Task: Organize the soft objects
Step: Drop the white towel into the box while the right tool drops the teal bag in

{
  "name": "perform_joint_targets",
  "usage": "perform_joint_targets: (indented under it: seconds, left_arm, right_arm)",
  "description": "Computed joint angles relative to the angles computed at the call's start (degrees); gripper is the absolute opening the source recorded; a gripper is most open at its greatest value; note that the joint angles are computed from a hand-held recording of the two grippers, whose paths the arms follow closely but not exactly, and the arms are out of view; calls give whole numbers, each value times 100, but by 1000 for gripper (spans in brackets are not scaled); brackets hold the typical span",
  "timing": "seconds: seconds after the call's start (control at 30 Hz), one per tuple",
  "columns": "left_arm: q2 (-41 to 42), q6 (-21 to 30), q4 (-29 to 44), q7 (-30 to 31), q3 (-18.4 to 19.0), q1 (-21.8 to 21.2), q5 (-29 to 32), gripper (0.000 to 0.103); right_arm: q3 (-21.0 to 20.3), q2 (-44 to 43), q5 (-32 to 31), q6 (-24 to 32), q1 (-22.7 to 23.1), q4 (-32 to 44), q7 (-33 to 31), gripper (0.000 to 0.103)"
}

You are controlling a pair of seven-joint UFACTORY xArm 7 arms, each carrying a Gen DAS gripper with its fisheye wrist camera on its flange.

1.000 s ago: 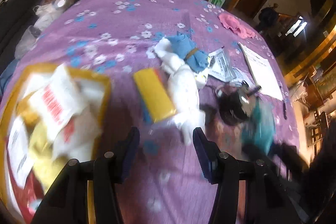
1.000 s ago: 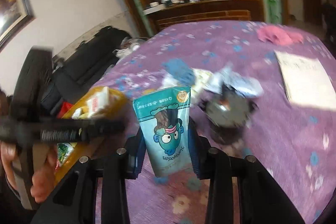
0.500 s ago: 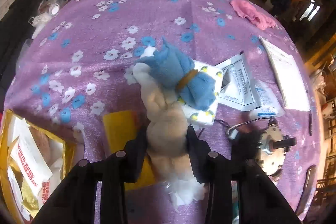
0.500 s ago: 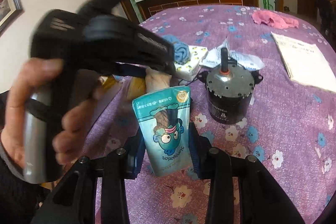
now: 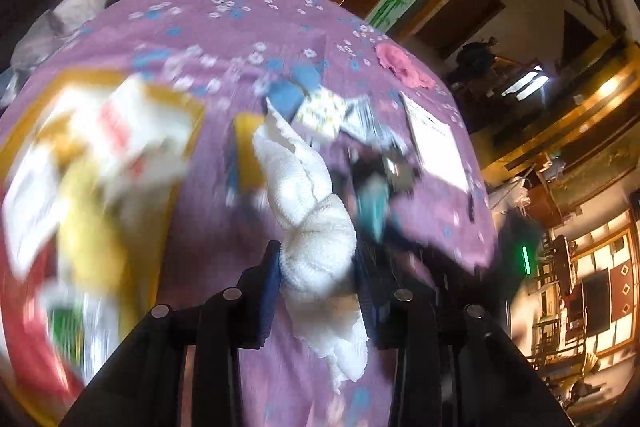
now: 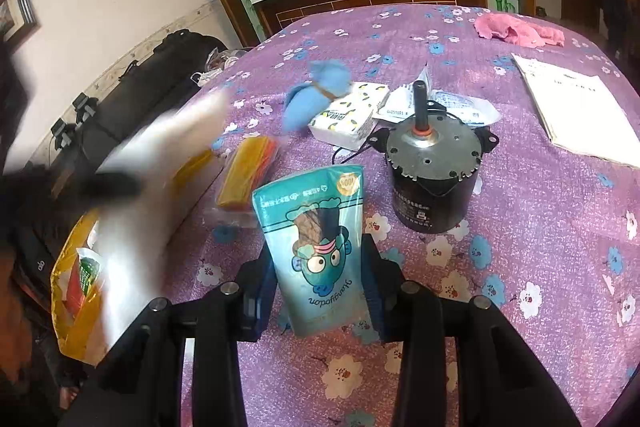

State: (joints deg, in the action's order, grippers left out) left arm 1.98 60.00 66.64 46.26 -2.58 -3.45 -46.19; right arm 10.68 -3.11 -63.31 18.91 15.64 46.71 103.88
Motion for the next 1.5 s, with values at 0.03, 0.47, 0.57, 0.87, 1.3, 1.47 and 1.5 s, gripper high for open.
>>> perform_joint_targets:
  seconds: [0.03,0.47,0.57,0.87,1.3,1.47,1.5]
  left_arm:
    - [-372,-11,-443,246,101,110,-98,36]
    - [-1171,-140,-1117,1059,1215,947,-64,36]
    - [-971,-437,-967,1056,1161,1048,-7,36]
    - [-118,-1073,-163,1043,837,1193,295,36]
    - [1105,-941,867,1454,274,1418,972,40]
    - [1140,-781,876,1277,253,1662,558,44]
    - [1107,-776,840,1288,254,1701,479,47]
  right_arm:
    - [18,24,7,54,19,33,-63,38]
    - [132,151,7,726,503,378,165,37]
    - [310,183,-184,475,719,608,677,37]
    - [448,2006,857,809,1607,3050,-1466,37]
    - [-196,3172,1760,1375,2401,4488,-2742,37]
    - [-559,3174,1976,1025,2609,4266,-2732,56]
    - [-624,3088,1997,715,2615,4081,-2683,57]
